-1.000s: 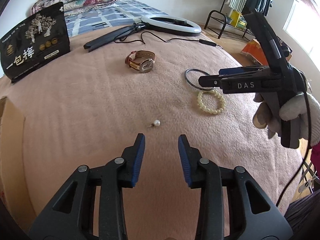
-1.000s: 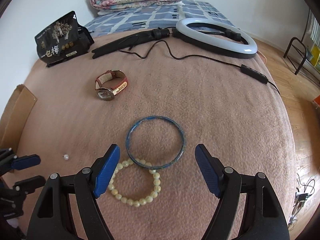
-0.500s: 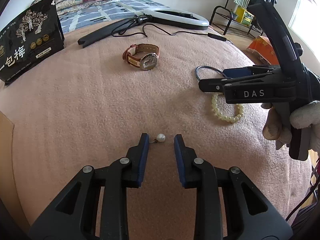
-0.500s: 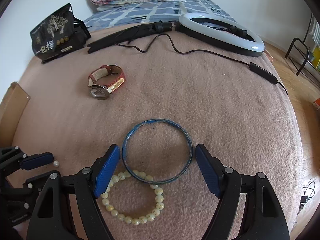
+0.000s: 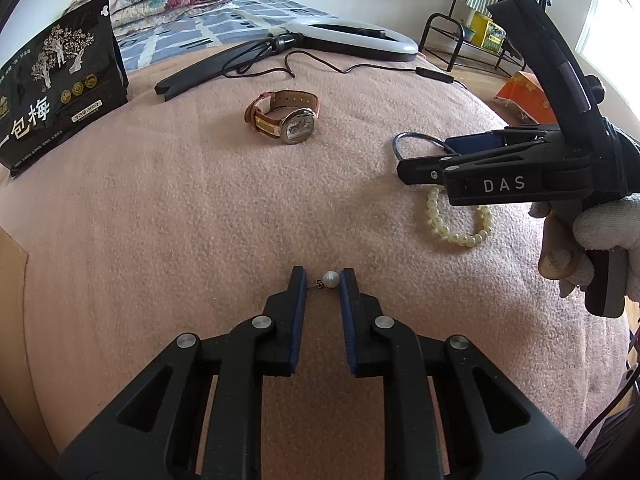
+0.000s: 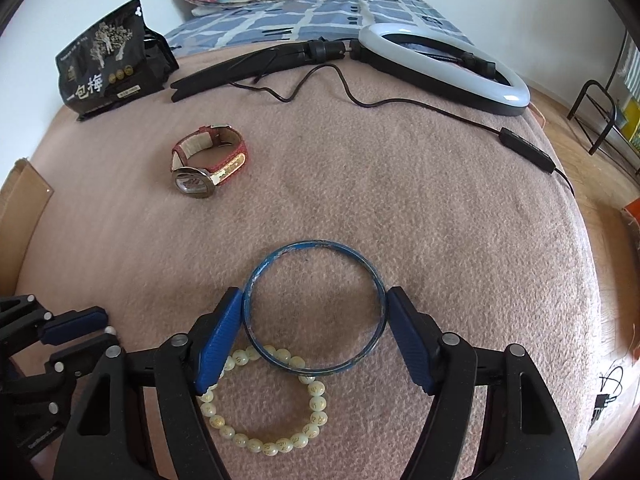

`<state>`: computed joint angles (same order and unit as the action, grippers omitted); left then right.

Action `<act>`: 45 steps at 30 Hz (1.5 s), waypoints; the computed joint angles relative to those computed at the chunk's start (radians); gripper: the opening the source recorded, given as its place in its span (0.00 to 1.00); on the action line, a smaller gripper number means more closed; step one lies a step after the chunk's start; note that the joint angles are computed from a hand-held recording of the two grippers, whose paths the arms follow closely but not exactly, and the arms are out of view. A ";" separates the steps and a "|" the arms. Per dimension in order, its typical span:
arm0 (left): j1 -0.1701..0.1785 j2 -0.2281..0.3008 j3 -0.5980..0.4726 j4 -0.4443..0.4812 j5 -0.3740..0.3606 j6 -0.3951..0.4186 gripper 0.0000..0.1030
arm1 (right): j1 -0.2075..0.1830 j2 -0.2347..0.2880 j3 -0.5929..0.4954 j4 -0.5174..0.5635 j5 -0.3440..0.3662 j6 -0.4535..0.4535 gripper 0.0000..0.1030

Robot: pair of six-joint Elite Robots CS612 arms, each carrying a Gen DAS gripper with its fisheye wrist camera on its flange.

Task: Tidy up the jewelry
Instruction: 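Close the left tool on the pearl stud earring while the right tool grasps the blue bangle, then carry the earring with the left tool while the right tool carries the bangle over the box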

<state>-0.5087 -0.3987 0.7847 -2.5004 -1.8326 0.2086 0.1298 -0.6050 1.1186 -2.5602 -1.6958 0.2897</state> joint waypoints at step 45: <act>0.070 -0.173 0.197 -0.191 -0.004 -0.028 0.15 | 0.066 -0.092 0.038 -0.128 0.003 -0.013 0.70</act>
<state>-0.4386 -0.5714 0.9822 -2.6909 -1.8365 0.1803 0.1956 -0.6969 1.1566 -2.6885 -1.6931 0.2768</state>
